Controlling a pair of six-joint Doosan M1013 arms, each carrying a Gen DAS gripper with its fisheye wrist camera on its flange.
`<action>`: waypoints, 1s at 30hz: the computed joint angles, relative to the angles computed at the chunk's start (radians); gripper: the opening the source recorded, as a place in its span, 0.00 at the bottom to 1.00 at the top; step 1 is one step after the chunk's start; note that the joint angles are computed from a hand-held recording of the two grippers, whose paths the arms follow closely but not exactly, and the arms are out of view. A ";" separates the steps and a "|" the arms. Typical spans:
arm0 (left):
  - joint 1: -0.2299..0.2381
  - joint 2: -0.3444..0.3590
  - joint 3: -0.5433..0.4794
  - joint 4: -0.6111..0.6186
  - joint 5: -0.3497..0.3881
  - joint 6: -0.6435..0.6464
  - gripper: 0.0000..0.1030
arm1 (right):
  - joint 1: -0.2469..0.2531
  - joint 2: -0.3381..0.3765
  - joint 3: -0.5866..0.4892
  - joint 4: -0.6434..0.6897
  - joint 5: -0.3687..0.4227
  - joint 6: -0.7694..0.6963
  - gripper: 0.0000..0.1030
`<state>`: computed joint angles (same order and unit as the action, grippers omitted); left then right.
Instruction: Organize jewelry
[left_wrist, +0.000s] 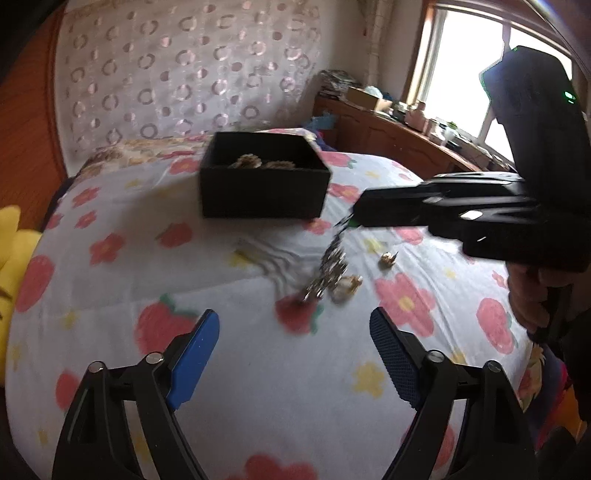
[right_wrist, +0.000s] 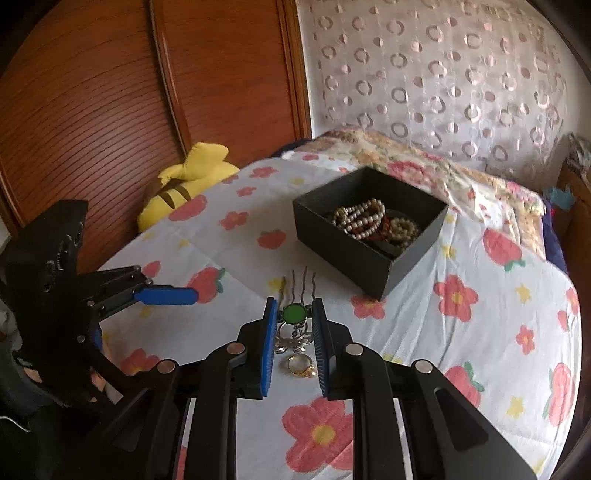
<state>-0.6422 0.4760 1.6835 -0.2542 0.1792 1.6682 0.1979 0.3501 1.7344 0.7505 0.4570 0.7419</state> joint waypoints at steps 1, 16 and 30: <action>-0.002 0.013 -0.023 0.047 0.024 -0.028 0.56 | -0.003 0.008 -0.007 -0.004 0.011 0.011 0.20; -0.015 0.087 -0.154 0.013 0.171 0.059 0.36 | -0.030 0.054 -0.045 -0.005 0.058 0.077 0.20; -0.018 0.041 -0.092 -0.090 0.150 0.306 0.06 | -0.038 0.068 -0.054 0.097 0.093 0.015 0.01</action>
<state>-0.6606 0.5173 1.5910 -0.3444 0.3288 1.9739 0.1595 0.4185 1.6808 0.8472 0.5504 0.7570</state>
